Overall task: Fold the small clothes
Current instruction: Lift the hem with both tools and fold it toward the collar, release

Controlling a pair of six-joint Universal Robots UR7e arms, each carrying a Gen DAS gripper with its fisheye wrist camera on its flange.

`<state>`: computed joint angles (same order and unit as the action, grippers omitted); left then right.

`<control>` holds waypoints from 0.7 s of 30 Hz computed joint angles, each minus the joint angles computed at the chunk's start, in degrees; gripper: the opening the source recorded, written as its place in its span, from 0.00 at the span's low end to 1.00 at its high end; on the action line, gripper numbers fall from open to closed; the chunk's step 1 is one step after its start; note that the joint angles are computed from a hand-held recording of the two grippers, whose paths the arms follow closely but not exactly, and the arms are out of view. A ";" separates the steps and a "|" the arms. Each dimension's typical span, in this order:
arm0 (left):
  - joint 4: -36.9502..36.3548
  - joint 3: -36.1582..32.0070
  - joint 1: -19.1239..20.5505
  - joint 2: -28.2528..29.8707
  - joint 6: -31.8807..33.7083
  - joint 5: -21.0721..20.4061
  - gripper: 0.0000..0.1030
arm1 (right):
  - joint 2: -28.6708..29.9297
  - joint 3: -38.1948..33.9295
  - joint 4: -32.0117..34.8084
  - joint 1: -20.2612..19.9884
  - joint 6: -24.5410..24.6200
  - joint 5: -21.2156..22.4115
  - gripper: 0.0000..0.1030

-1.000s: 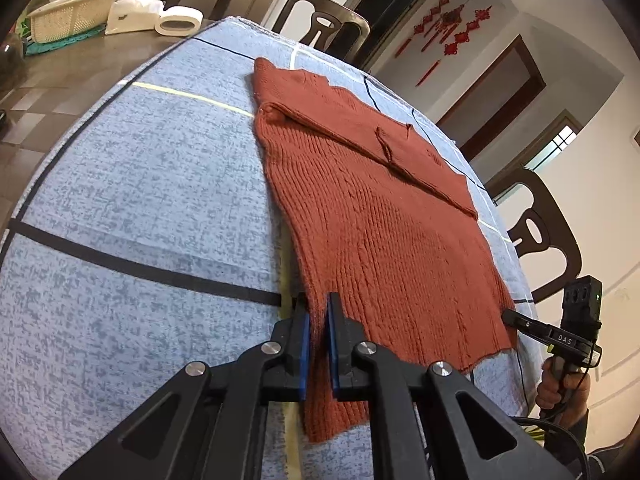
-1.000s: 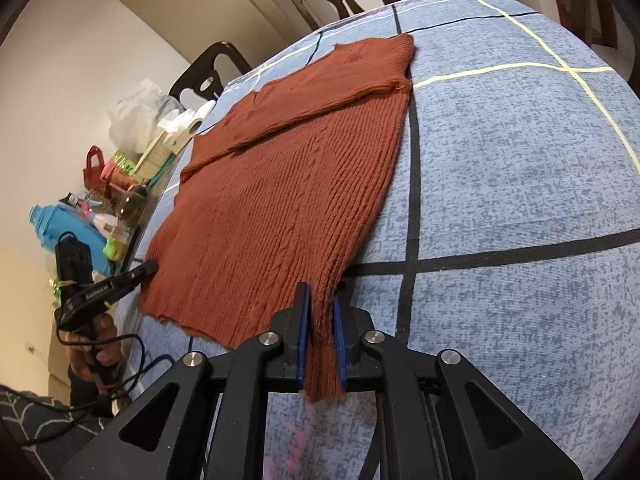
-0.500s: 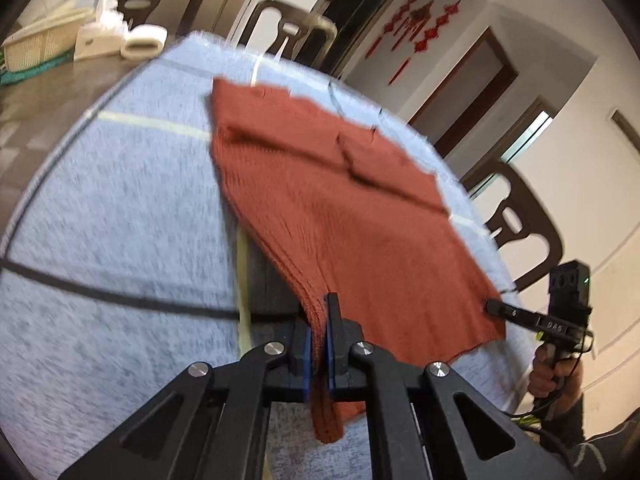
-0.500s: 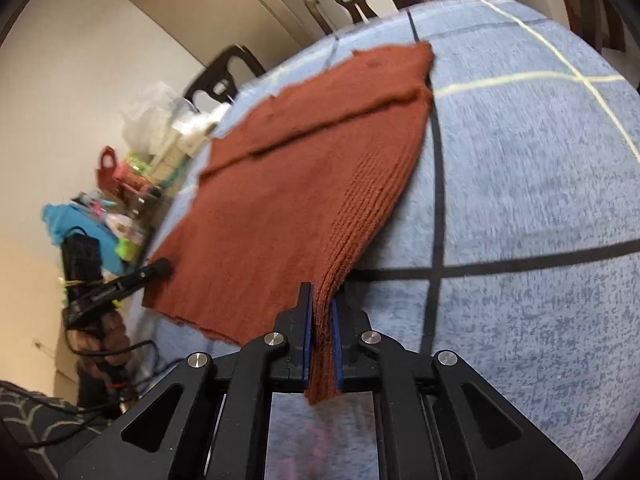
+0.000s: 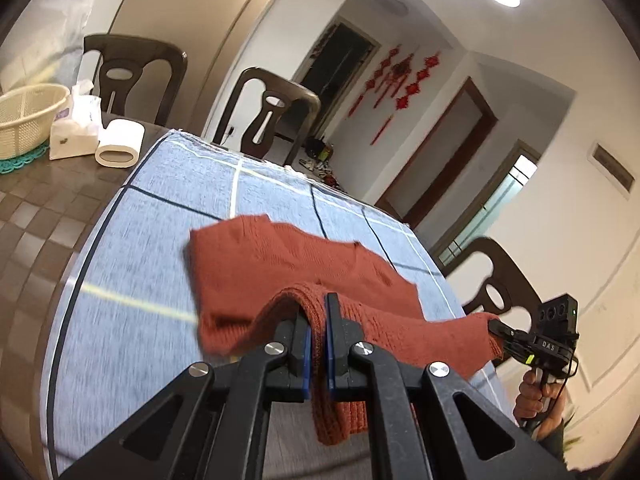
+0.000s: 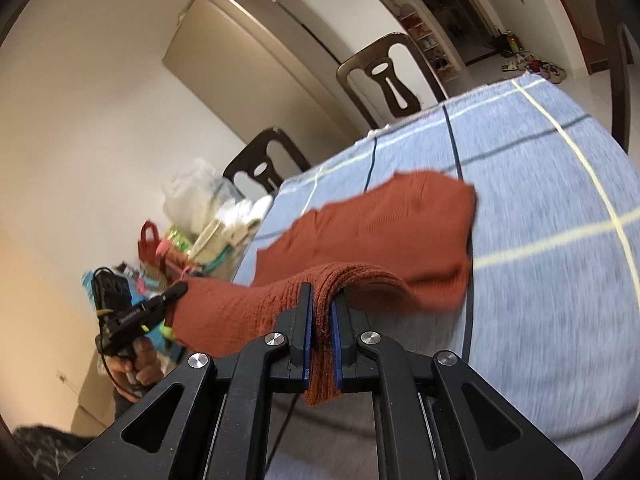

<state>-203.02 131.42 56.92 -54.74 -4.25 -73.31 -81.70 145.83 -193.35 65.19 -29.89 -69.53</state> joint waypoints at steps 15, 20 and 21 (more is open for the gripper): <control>19.13 -21.81 10.26 12.76 -2.98 0.03 0.07 | 17.31 -24.05 15.07 1.11 12.62 -8.10 0.10; 18.67 -18.04 9.91 9.76 -3.80 -4.04 0.08 | 14.65 -22.66 17.44 0.63 10.75 -6.90 0.14; 18.53 -17.15 9.72 9.18 -3.50 -5.14 0.09 | 13.95 -22.18 18.28 0.48 9.67 -6.21 0.14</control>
